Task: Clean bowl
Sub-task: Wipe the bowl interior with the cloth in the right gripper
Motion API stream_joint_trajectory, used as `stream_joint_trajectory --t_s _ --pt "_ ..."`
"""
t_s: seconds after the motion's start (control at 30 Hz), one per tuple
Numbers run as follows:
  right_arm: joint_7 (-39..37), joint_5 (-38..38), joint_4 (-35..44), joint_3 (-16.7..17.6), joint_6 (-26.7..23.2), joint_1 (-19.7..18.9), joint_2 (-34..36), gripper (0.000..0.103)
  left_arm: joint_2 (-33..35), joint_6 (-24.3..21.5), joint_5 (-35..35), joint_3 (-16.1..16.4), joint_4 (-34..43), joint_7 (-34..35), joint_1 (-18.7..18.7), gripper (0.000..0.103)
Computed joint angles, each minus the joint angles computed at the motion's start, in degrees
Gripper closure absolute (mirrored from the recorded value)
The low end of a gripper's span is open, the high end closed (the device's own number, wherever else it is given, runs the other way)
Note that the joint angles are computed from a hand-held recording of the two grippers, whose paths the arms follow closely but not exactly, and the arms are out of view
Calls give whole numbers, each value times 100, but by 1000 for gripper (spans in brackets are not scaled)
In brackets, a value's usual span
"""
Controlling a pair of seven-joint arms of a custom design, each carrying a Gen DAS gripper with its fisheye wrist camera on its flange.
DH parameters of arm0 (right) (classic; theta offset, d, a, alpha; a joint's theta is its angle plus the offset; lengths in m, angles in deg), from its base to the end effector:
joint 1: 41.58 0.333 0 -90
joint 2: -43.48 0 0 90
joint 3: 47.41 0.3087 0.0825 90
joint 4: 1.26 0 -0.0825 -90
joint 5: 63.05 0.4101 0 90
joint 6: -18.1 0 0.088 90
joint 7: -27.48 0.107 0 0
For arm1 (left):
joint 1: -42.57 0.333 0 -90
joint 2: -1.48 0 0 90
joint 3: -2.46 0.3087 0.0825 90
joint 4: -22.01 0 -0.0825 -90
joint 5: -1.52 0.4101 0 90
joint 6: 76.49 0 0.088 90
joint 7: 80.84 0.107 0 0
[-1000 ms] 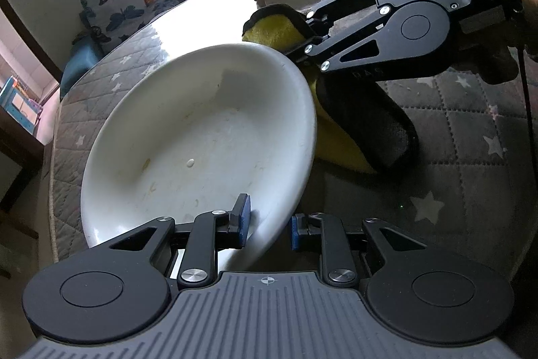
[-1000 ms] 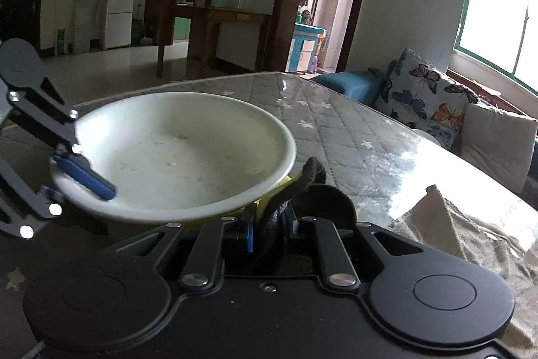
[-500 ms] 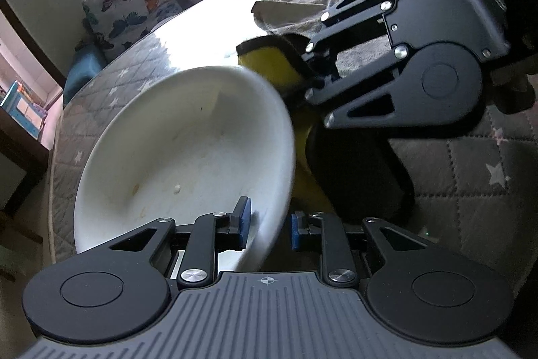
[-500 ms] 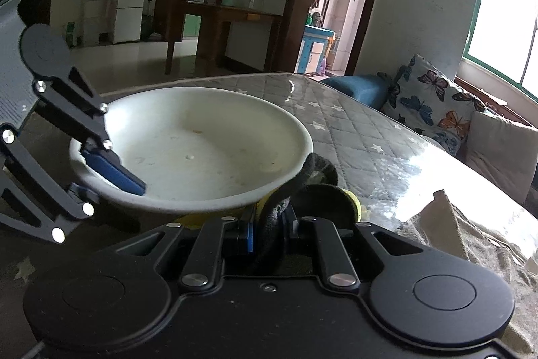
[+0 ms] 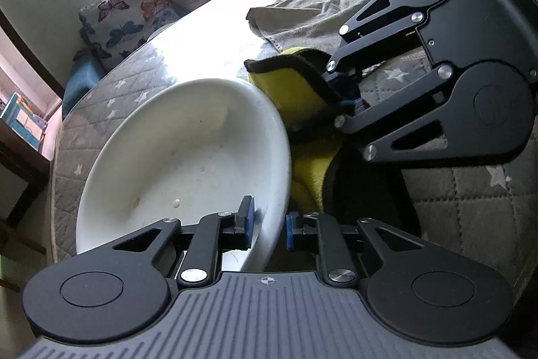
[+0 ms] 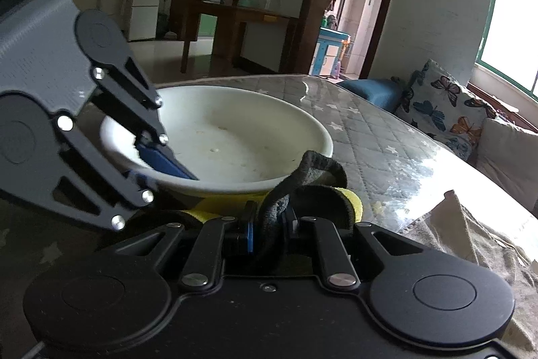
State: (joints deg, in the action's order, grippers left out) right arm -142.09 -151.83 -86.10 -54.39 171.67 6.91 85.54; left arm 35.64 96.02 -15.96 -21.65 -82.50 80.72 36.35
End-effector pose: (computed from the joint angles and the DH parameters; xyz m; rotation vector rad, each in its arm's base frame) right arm 0.5323 0.5348 0.2467 -1.8506 1.2857 -0.9350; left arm 0.6367 -0.3087 0.2724 -0.2956 2.6133 -0.7577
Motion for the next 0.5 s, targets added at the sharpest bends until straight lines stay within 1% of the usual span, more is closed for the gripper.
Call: stream_joint_trajectory --t_s 0.23,0.5 --pt "188 -159 12 -2 21 -8 -1 87 -55 -64 -115 -295 -164 410 353 85" --pt "68 -92 148 -47 17 -72 89 87 -96 -203 -353 -435 -227 849 546 85"
